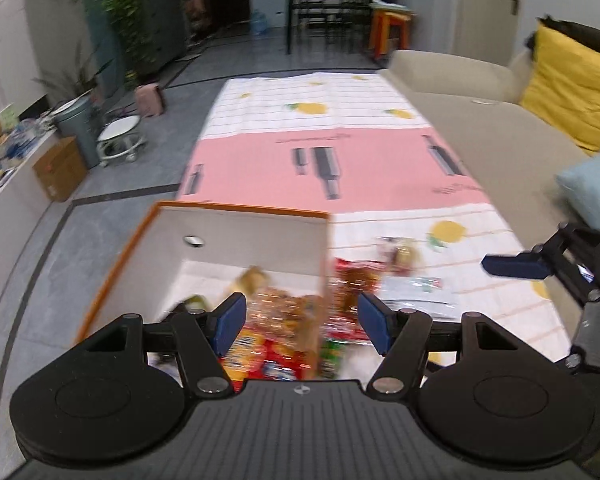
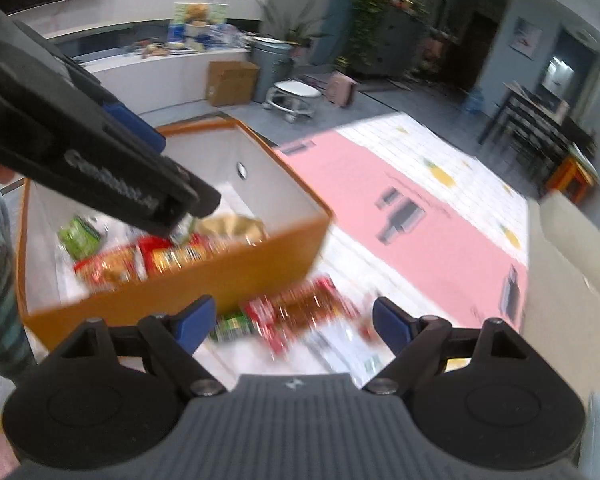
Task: Organize snacks
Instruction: 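Move both grippers back over the remaining snacks on the table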
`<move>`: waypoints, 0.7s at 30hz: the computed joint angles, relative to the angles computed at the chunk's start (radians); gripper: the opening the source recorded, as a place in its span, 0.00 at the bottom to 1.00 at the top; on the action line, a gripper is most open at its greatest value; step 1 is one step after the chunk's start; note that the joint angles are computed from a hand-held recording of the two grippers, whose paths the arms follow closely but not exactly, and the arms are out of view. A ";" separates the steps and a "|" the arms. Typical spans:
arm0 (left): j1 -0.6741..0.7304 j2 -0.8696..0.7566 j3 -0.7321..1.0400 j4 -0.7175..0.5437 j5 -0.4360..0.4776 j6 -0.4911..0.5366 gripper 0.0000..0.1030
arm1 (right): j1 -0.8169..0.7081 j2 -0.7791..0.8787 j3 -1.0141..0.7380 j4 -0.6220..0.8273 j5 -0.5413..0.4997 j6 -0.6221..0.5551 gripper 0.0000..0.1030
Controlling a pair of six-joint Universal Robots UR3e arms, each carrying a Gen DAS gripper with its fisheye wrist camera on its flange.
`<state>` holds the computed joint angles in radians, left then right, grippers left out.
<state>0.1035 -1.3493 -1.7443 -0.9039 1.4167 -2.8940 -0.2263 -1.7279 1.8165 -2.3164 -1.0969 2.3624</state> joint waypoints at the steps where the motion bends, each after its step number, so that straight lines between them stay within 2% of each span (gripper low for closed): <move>1: -0.015 0.006 -0.018 0.012 -0.006 -0.006 0.73 | -0.027 -0.033 0.036 0.011 0.006 -0.008 0.80; 8: -0.128 0.000 -0.116 0.115 0.034 -0.055 0.73 | -0.165 -0.173 0.253 -0.007 0.008 -0.018 0.80; 14: -0.183 -0.022 -0.194 0.205 0.074 -0.080 0.73 | -0.202 -0.143 0.349 -0.092 -0.020 0.058 0.80; 21: -0.188 -0.040 -0.264 0.282 0.067 -0.092 0.73 | -0.210 -0.098 0.408 -0.191 -0.070 0.047 0.80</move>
<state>-0.0842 -1.3895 -2.0086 -0.6219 1.4834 -2.9856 -0.4366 -1.8255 2.2246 -2.5078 -1.1671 2.4095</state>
